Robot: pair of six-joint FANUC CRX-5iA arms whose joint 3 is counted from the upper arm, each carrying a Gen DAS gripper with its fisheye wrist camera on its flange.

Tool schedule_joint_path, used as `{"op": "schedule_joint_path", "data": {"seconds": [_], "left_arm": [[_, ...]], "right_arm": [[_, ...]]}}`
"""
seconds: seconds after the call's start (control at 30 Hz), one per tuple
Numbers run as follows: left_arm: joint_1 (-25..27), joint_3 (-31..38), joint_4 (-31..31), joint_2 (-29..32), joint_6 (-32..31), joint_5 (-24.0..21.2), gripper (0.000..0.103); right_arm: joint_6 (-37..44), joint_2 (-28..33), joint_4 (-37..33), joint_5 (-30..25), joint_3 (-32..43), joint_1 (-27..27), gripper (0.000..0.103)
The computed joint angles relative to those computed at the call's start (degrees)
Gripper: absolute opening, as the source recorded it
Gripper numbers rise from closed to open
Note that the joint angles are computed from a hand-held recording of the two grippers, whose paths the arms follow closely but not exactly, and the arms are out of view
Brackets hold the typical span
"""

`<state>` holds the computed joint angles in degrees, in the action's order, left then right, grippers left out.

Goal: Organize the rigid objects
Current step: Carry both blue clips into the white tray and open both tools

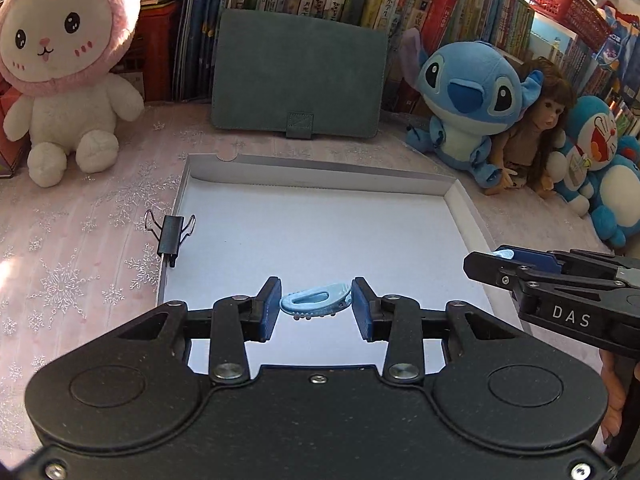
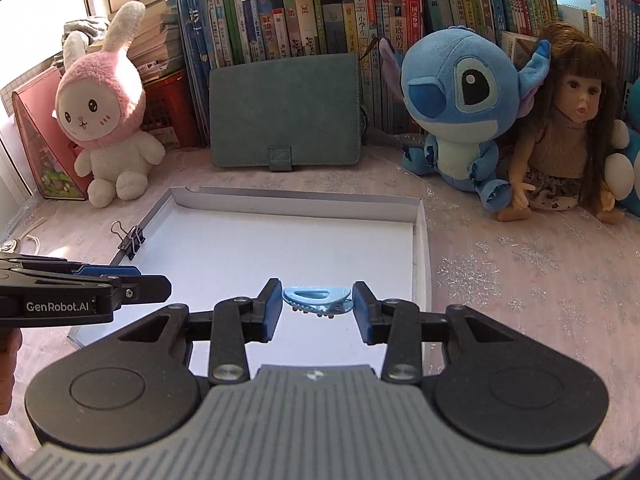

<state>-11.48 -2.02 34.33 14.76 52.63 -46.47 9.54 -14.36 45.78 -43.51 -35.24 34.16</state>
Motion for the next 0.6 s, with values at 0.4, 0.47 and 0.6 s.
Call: {"op": "schedule_joint_path", "data": {"seconds": [0.4, 0.47, 0.6], "left_arm": [[-3.38, 8.81, -10.63, 7.5, 9.64, 0.19, 0.036], [-3.47, 8.21, -10.86, 7.4, 9.24, 0.72, 0.036], [-3.85, 7.19, -11.4, 6.79, 8.11, 2.37, 0.036]], "right_arm": [[8.08, 9.71, -10.54, -1.0, 8.96, -4.15, 0.044], [8.56, 10.39, -11.0, -1.4, 9.21, -4.0, 0.044], [8.24, 11.09, -11.11, -1.87, 9.17, -3.75, 0.044]]}}
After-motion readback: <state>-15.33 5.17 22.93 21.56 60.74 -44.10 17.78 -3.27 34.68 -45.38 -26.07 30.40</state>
